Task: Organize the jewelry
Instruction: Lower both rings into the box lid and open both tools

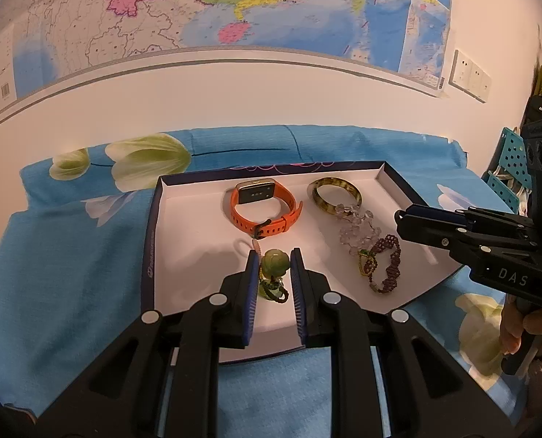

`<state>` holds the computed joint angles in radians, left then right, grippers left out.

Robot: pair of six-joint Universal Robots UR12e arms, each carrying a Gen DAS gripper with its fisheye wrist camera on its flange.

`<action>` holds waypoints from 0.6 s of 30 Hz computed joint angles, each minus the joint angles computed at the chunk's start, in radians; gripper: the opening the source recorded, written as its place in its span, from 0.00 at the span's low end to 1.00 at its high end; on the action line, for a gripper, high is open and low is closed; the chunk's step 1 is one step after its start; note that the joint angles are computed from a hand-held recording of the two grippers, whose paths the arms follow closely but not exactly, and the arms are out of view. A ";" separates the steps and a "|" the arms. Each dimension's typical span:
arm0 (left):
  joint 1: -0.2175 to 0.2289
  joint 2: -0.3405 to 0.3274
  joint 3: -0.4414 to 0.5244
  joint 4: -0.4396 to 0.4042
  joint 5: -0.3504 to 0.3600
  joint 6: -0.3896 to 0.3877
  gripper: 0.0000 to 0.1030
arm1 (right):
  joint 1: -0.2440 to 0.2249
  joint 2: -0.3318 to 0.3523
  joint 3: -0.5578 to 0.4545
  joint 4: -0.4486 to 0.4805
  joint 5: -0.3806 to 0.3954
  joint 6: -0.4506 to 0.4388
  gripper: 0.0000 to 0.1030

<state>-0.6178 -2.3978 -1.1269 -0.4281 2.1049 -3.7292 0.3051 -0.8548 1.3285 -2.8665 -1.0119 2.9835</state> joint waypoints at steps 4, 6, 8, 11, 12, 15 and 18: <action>0.003 0.000 0.000 -0.008 -0.003 -0.007 0.17 | 0.001 0.004 -0.006 0.009 -0.003 0.003 0.19; 0.005 -0.001 0.001 -0.013 -0.008 -0.013 0.17 | 0.001 0.007 -0.010 0.015 -0.004 0.006 0.19; 0.007 -0.003 0.002 -0.020 -0.011 -0.019 0.17 | 0.002 0.010 -0.016 0.025 -0.010 0.008 0.19; 0.011 -0.004 0.003 -0.033 -0.020 -0.032 0.17 | 0.004 0.016 -0.027 0.044 -0.019 0.007 0.19; 0.013 -0.004 0.003 -0.036 -0.023 -0.035 0.17 | 0.005 0.019 -0.031 0.050 -0.024 0.006 0.19; 0.016 -0.006 0.005 -0.048 -0.030 -0.045 0.17 | 0.007 0.024 -0.040 0.066 -0.030 0.006 0.19; 0.018 -0.010 0.011 -0.060 -0.031 -0.048 0.17 | 0.008 0.025 -0.040 0.070 -0.037 0.001 0.19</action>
<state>-0.5999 -2.4073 -1.1156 -0.4877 2.0737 -3.7775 0.3133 -0.8294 1.2885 -2.7964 -1.0487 2.9845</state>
